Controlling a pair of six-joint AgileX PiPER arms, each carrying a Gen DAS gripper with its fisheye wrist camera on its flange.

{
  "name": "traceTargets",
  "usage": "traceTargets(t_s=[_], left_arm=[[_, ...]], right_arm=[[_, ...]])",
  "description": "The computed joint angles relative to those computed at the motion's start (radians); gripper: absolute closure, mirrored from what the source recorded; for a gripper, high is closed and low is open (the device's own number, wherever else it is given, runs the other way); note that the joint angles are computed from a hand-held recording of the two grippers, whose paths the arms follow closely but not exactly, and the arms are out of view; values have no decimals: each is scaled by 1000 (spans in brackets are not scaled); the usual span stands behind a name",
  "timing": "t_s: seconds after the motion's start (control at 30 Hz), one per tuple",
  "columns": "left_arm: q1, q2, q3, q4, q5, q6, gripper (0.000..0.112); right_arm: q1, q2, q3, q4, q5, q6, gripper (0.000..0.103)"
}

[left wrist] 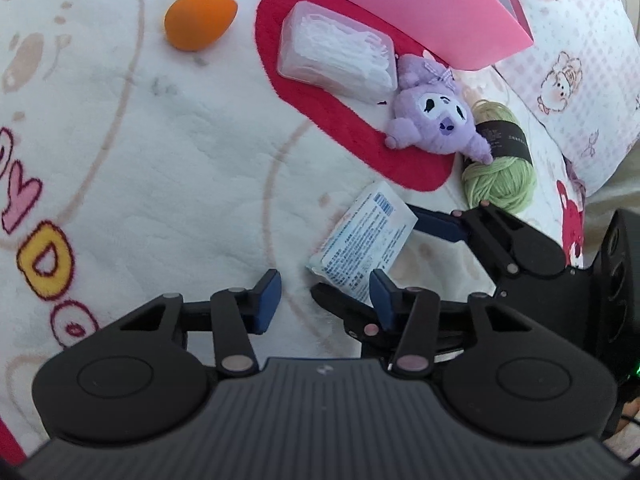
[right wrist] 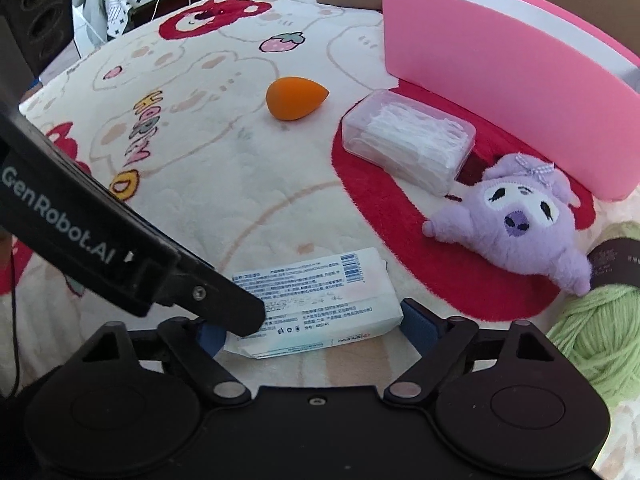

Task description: Organize objects

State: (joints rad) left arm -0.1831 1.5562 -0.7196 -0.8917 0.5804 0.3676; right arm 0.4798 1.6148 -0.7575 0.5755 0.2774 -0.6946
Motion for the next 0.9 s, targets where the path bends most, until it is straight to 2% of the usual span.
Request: traceTargets(t_s=[0.1,0.2,0.4,0.47,0.6,0.73,0.9], left_arm=[[14,16,3,-60,15,28,69],[19,26,-1,-98,21,42,77],[16,49,-23,-94,0,24,77],[22,56,-34,-94,1,25,77],[22,51,-54,-54,-36,1,77],[57,70,-68,-90,-19,71,77],[73,74,-58,-89,-8,92,77]], right_arm=[[4,-2,8,6,-17,10,15],[14,1,12,-15,-37,77,15],[58,2,8,-283,-65,450,15],[64,0,-5,-308,-43,528,15],[43,-1,-33,-123,29,393,11],[51,0,-37,-93,51,376,10],[79,-1,-18,-170,-1,496,10]])
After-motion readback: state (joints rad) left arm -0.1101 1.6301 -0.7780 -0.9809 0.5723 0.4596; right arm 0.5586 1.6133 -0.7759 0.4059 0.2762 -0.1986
